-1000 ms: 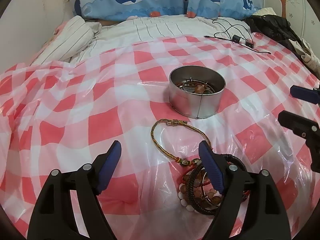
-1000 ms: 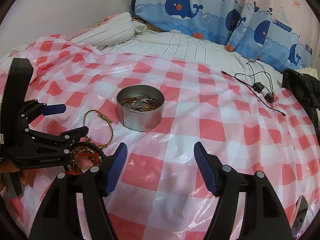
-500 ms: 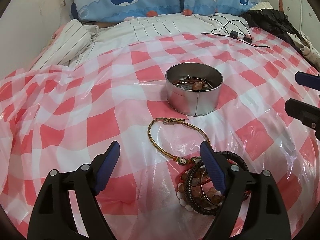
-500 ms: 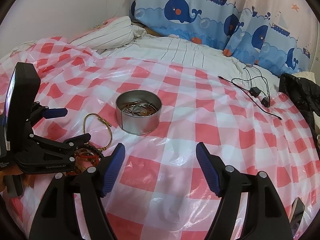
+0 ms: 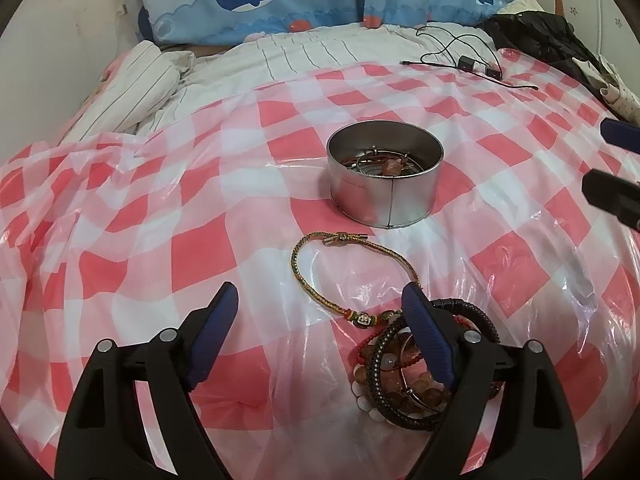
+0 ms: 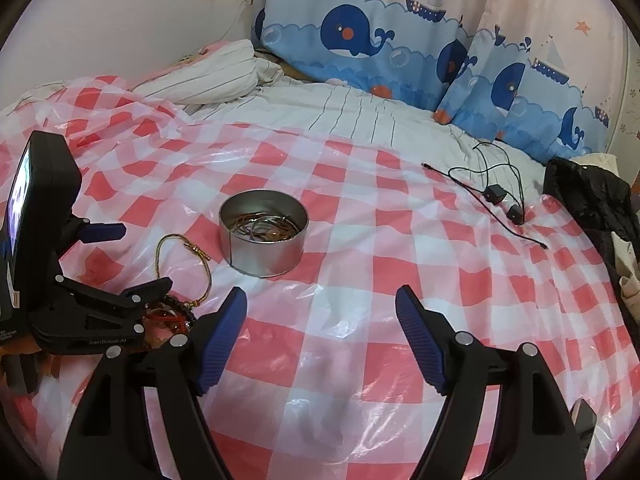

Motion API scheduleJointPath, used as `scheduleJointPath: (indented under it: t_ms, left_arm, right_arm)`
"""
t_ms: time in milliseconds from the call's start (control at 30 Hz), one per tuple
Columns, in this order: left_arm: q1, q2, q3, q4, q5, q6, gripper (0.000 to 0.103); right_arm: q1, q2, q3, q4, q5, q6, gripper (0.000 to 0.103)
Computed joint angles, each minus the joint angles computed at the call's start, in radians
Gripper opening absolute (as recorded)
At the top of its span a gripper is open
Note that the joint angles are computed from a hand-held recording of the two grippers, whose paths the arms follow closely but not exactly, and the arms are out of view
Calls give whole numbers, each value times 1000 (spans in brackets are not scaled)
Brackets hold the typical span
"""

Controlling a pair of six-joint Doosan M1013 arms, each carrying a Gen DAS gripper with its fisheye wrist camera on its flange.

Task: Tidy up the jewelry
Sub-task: 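Move both open tools back over the bracelet pile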

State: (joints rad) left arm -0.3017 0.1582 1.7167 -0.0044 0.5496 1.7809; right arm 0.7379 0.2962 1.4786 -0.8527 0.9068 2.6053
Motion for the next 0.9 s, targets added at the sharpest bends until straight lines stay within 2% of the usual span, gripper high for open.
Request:
scheduleJointPath:
  t_ms: [900]
  left_arm:
    - [-4,-1,0,12,-1,-7,82]
  right_arm:
    - [7,2,0,-39,23,27,78]
